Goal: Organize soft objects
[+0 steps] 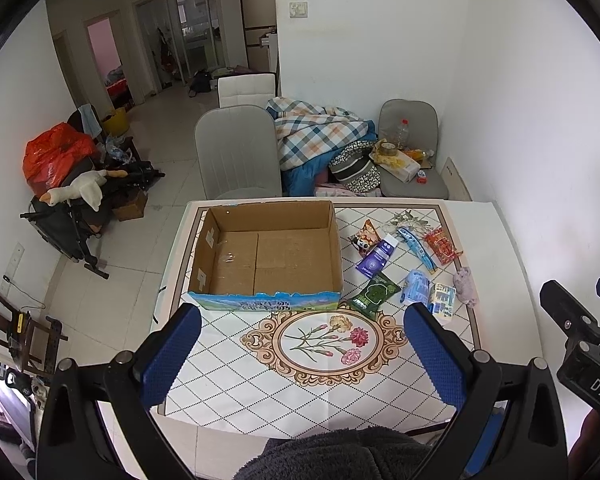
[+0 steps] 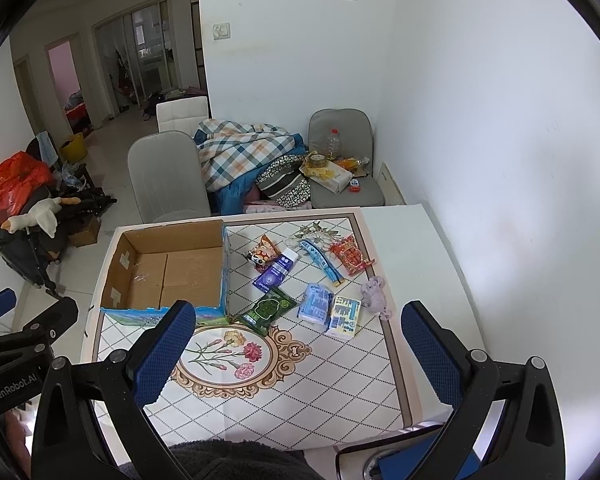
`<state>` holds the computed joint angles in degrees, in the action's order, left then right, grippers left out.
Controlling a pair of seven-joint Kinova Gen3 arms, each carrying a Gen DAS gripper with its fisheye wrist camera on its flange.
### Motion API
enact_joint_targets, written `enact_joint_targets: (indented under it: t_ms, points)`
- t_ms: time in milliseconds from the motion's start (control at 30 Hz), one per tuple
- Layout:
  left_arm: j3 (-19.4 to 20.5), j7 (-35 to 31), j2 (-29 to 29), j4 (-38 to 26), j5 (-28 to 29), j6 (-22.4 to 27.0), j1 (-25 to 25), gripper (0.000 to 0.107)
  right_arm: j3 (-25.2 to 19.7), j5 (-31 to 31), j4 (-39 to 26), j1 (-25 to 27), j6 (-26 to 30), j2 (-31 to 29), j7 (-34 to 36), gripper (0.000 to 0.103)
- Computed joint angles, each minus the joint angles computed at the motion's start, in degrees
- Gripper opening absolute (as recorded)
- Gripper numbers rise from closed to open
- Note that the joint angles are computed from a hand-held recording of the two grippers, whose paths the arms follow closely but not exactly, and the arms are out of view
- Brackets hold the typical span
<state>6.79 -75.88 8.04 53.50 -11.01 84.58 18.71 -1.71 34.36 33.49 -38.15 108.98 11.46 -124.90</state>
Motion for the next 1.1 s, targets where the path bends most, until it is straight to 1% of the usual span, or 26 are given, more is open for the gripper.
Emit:
enact_joint_targets:
  t_ms: [900,1033,1100]
  points:
    - [0.2,0.6,-0.1,0.0,-0.9,-0.6,0.8,0.103,-1.5,1.0,2.0,0.2,-0.8,-1.8,-1.5,0.103]
    - [0.1,0.7,-0.1,0.2,-0.7,-0.8,0.7,0.103,-1.6,0.4,2.6,0.9,-1.4,-2.1,-1.9,0.103]
    - [0.2,0.6,0.8,-0.6,-0.2,-0.9,0.7,0.103,-1.7,-1.0,3.1,2.0,-1.6,-2.4,-2.3,0.103]
